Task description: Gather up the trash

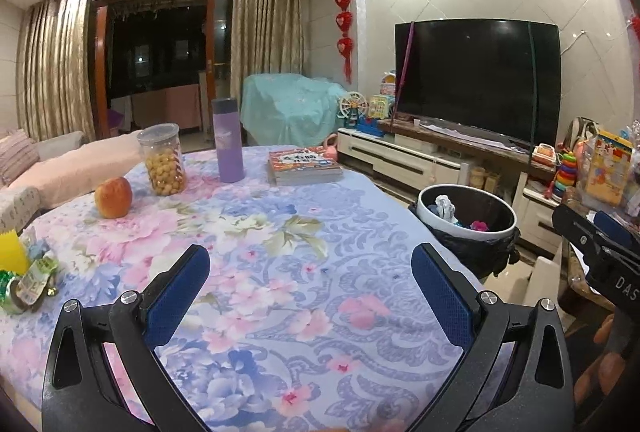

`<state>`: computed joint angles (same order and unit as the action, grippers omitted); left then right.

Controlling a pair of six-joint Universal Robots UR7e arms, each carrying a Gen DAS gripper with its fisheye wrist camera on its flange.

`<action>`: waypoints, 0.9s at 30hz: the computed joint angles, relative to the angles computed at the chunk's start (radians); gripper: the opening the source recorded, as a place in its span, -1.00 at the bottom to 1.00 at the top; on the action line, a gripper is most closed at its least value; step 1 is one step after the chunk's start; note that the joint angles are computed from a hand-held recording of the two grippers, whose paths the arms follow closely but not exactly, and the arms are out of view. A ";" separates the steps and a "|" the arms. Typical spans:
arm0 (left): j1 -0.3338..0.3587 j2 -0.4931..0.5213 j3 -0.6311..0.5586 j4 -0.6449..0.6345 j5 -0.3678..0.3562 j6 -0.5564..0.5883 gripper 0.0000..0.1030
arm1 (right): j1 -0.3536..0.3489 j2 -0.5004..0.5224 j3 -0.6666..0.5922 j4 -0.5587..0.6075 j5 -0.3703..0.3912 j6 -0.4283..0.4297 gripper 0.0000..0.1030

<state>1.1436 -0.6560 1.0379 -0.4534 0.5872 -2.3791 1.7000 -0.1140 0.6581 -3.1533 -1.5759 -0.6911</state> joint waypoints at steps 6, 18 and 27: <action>-0.012 -0.030 0.073 -0.092 -0.002 0.052 1.00 | -0.001 -0.017 0.039 -0.014 -0.008 0.009 1.00; -0.029 -0.055 0.145 -0.187 -0.011 0.108 1.00 | -0.004 -0.058 0.115 -0.038 0.005 0.010 1.00; -0.027 -0.051 0.136 -0.165 -0.019 0.089 1.00 | -0.006 -0.066 0.124 -0.025 0.002 0.020 1.00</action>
<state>1.1169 -0.7066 1.1736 -0.6188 0.5680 -2.2904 1.6945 -0.1804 0.7818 -3.1782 -1.5744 -0.6708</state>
